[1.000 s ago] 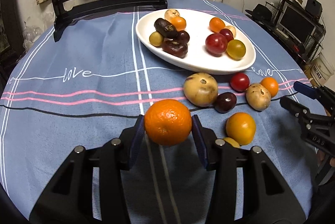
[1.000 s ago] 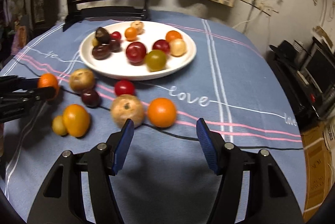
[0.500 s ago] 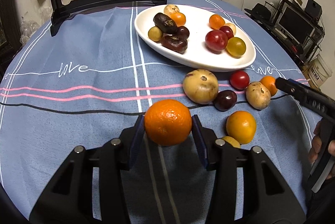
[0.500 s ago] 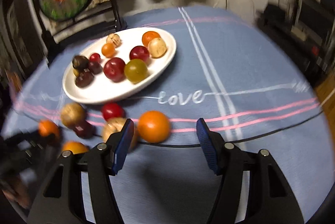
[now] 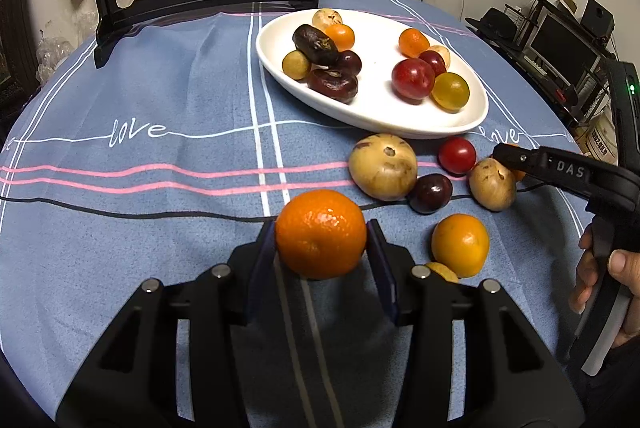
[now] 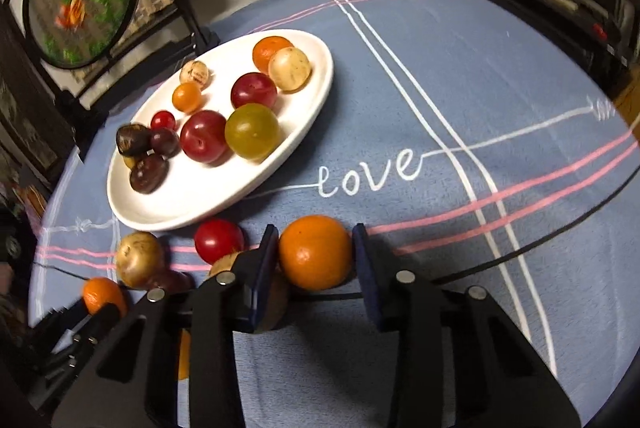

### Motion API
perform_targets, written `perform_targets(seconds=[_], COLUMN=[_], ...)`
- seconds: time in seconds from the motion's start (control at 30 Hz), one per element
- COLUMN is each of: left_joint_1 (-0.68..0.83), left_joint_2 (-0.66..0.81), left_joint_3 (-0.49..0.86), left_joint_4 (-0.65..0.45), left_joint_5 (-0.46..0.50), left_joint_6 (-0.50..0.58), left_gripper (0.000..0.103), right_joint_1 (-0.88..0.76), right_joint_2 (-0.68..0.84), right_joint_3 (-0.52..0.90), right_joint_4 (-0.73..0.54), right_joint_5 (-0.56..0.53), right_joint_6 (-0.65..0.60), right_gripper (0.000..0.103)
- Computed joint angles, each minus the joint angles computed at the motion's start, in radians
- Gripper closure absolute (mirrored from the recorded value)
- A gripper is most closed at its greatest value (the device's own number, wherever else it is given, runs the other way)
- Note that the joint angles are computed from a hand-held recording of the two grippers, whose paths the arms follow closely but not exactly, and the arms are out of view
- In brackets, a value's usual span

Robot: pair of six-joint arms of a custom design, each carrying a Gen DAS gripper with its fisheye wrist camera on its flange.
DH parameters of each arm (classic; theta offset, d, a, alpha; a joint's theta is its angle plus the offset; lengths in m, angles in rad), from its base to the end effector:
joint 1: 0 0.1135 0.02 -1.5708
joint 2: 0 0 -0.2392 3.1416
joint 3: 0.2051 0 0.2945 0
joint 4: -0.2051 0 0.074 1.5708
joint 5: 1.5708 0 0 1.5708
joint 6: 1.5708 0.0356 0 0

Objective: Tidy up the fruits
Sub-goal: 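Close the right gripper on an orange tangerine while the left gripper holds its tangerine, then carry both tangerines over the white plate and open both grippers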

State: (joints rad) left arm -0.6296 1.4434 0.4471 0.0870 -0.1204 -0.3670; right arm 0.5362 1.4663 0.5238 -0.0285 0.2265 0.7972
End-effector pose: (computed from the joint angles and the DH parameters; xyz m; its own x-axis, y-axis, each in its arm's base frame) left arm 0.2157 -0.1519 0.0550 -0.7837 0.1302 -0.6074 0.2611 0.9562 -0.1320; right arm 0.2400 0.1333 0.0637 -0.7740 0.3510 -0.5270 0.2360 0.9322 0.2743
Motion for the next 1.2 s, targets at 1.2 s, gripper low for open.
perform_targets(seconds=[1.2], left_joint_1=[-0.064], left_joint_2=[-0.163], left_joint_3=[0.138], left_joint_4=[-0.142], left_joint_5=[-0.018], left_joint_6=[0.086], left_gripper=[0.057], right_joint_1=[0.022], right_joint_2=[-0.446], right_joint_3=[-0.081], right_joint_4=[-0.142], right_joint_5=[-0.006], right_joint_6=[-0.252], right_gripper=[0.065])
